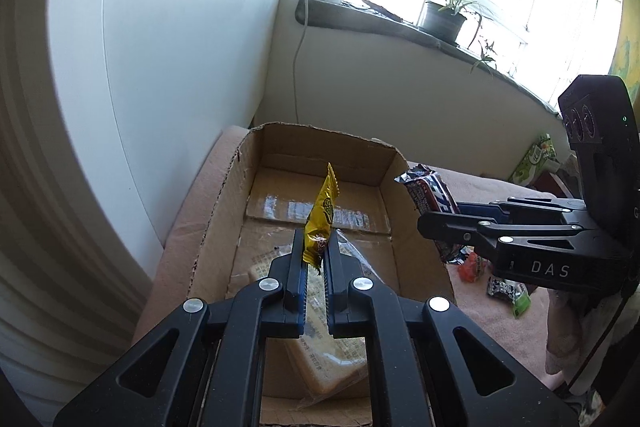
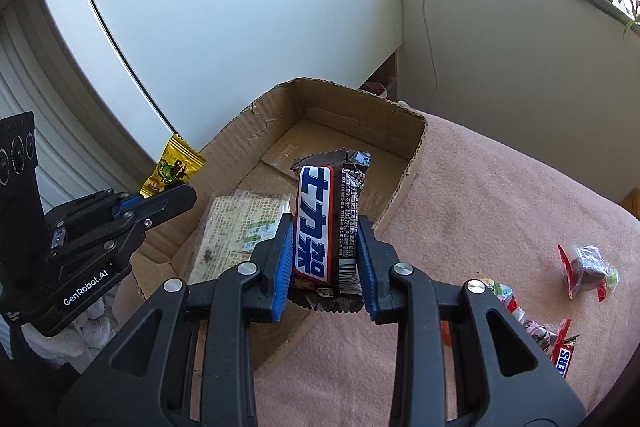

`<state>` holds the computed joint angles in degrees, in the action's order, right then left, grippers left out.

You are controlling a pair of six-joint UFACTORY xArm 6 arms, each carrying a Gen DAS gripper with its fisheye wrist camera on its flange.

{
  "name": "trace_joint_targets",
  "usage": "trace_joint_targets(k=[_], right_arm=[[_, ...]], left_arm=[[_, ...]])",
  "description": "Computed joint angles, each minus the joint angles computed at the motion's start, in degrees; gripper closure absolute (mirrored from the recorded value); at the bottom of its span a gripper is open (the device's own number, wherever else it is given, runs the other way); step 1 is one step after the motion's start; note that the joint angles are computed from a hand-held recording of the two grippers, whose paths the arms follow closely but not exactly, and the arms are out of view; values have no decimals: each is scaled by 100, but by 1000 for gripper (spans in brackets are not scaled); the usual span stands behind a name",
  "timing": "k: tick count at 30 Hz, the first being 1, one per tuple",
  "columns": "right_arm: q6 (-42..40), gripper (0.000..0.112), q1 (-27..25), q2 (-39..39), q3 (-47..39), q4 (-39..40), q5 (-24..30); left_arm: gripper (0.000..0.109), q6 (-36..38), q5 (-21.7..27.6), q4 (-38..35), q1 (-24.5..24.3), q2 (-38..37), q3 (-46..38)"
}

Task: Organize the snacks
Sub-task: 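Carry both snacks into the cardboard box and open both tools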

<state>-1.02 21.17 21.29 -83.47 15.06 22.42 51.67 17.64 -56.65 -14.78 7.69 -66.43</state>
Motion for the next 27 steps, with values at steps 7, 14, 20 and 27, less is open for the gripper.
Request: trace_joint_targets(k=[7, 14, 20, 27], right_arm=[[-53, 82, 0, 441, -551, -24, 218], [-122, 82, -7, 513, -641, -43, 235], [-38, 82, -6, 525, -664, -145, 211], [61, 69, -23, 155, -212, -255, -17]], left_arm=[[103, -521, 58, 558, 47, 288, -282], [97, -824, 29, 863, 44, 404, -370], [89, -928, -19, 889, 53, 387, -368], [89, -800, -52, 681, 52, 175, -195]])
